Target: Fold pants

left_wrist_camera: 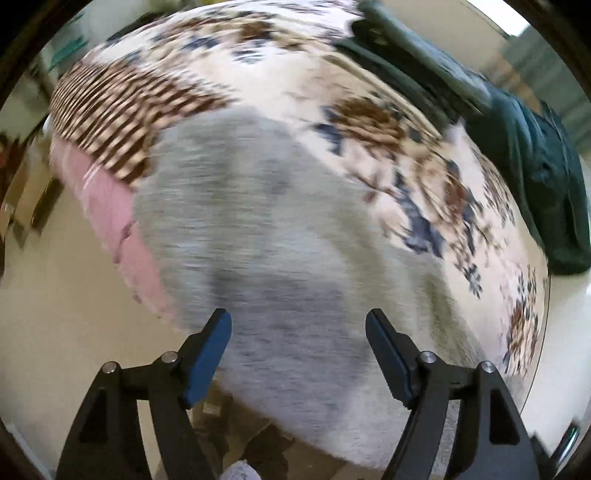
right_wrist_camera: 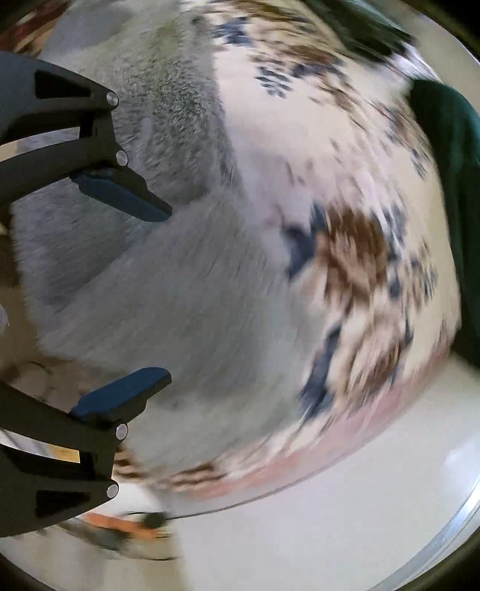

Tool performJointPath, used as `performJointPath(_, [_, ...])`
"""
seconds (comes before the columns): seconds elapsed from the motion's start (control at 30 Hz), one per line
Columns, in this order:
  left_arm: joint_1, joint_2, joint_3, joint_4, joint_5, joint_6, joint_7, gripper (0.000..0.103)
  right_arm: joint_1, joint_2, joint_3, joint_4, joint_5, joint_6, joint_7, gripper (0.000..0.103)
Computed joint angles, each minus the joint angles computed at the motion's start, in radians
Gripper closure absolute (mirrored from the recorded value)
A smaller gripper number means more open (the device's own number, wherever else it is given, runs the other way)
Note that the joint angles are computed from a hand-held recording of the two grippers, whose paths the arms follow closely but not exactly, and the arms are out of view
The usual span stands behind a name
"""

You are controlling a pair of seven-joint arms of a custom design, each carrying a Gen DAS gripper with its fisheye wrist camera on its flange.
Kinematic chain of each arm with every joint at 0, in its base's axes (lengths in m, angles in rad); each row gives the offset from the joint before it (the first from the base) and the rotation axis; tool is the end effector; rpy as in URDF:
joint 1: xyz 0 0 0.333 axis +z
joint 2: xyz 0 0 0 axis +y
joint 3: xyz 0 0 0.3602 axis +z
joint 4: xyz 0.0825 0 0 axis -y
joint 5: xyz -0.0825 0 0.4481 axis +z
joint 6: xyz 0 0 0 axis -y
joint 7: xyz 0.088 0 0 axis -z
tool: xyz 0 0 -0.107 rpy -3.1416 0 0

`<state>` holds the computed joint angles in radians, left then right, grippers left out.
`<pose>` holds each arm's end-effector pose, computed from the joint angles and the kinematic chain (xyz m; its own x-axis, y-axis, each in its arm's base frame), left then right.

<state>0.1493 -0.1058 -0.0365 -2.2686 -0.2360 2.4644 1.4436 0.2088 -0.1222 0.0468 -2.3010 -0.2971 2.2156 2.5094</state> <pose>0.5740 0.0651 0.4422 0.3537 -0.9081 0.2242 -0.8786 -0.4048 -0.2534 0.5302 0.1289 0.4098 -0.4944 -0.8589 0.1339 -0.8616 0.4637 -0.2065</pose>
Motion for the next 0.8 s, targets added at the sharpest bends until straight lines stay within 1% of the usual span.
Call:
performJointPath(0.03, [-0.008, 0.007, -0.008, 0.005, 0.002, -0.003, 0.004, 0.029, 0.003, 0.058, -0.001, 0.045, -0.008, -0.015, -0.059, 0.022])
performJointPath(0.07, [-0.013, 0.005, -0.01, 0.002, 0.0, -0.01, 0.016, 0.029, 0.005, 0.095, 0.001, 0.076, -0.033, -0.031, -0.086, 0.026])
performJointPath(0.1, [-0.022, 0.015, -0.02, 0.01, 0.007, -0.015, 0.009, 0.029, 0.009, 0.128, 0.005, 0.106, -0.073, -0.056, -0.095, 0.049])
performJointPath(0.13, [-0.034, 0.028, -0.029, 0.023, 0.009, -0.023, 0.002, 0.029, 0.011, 0.141, 0.003, 0.115, -0.098, -0.07, -0.107, 0.095])
performJointPath(0.17, [-0.046, 0.04, -0.037, 0.033, 0.005, -0.023, -0.001, 0.029, 0.01, 0.127, -0.003, 0.101, -0.108, -0.07, -0.092, 0.103])
performJointPath(0.23, [-0.068, 0.041, -0.052, 0.033, 0.021, -0.019, -0.008, 0.029, -0.01, 0.034, -0.018, 0.031, -0.159, -0.076, 0.04, 0.103])
performJointPath(0.27, [-0.08, 0.039, -0.058, 0.031, 0.017, -0.018, -0.006, 0.029, -0.029, -0.021, -0.026, -0.007, -0.176, -0.103, 0.103, 0.103])
performJointPath(0.33, [-0.103, 0.044, -0.069, 0.037, 0.012, -0.017, -0.001, 0.029, -0.081, -0.154, -0.045, -0.105, -0.161, -0.166, 0.221, 0.103])
performJointPath(0.37, [-0.114, 0.046, -0.074, 0.04, 0.007, -0.021, -0.004, 0.029, -0.107, -0.2, -0.054, -0.141, -0.149, -0.203, 0.248, 0.103])
performJointPath(0.4, [-0.124, 0.047, -0.077, 0.039, -0.005, -0.024, 0.001, 0.029, -0.133, -0.245, -0.078, -0.186, -0.119, -0.228, 0.246, 0.103])
performJointPath(0.43, [-0.135, 0.051, -0.083, 0.041, -0.01, -0.029, -0.005, 0.029, -0.156, -0.291, -0.119, -0.237, -0.054, -0.228, 0.219, 0.099])
performJointPath(0.47, [-0.143, 0.053, -0.085, 0.041, -0.013, -0.032, -0.007, 0.029, -0.177, -0.323, -0.151, -0.269, 0.015, -0.229, 0.201, 0.098])
performJointPath(0.5, [-0.153, 0.056, -0.09, 0.04, -0.022, -0.035, -0.007, 0.029, -0.196, -0.376, -0.179, -0.312, 0.074, -0.187, 0.185, 0.098])
performJointPath(0.53, [-0.165, 0.063, -0.096, 0.043, -0.028, -0.044, -0.01, 0.029, -0.206, -0.416, -0.185, -0.34, 0.096, -0.131, 0.159, 0.089])
performJointPath(0.57, [-0.173, 0.066, -0.099, 0.045, -0.03, -0.052, -0.014, 0.029, -0.202, -0.428, -0.177, -0.341, 0.1, -0.084, 0.119, 0.079])
performJointPath(0.6, [-0.185, 0.072, -0.105, 0.048, -0.04, -0.058, -0.01, 0.029, -0.192, -0.417, -0.166, -0.331, 0.112, -0.045, 0.08, 0.053])
performJointPath(0.63, [-0.193, 0.074, -0.109, 0.047, -0.04, -0.055, -0.008, 0.029, -0.159, -0.399, -0.175, -0.322, 0.148, 0.027, 0.028, 0.039])
performJointPath(0.67, [-0.203, 0.076, -0.116, 0.047, -0.018, -0.05, -0.017, 0.029, -0.14, -0.376, -0.162, -0.314, 0.201, 0.084, -0.015, 0.035])
performJointPath(0.7, [-0.216, 0.082, -0.125, 0.05, 0.025, -0.046, -0.033, 0.029, -0.085, -0.317, -0.17, -0.274, 0.251, 0.143, -0.095, 0.031])
performJointPath(0.77, [-0.235, 0.092, -0.135, 0.054, 0.087, -0.042, -0.054, 0.029, -0.056, -0.211, -0.133, -0.197, 0.261, 0.183, -0.18, 0.031])
performJointPath(0.8, [-0.245, 0.101, -0.141, 0.059, 0.125, -0.043, -0.065, 0.029, -0.049, -0.133, -0.096, -0.137, 0.224, 0.189, -0.203, 0.031])
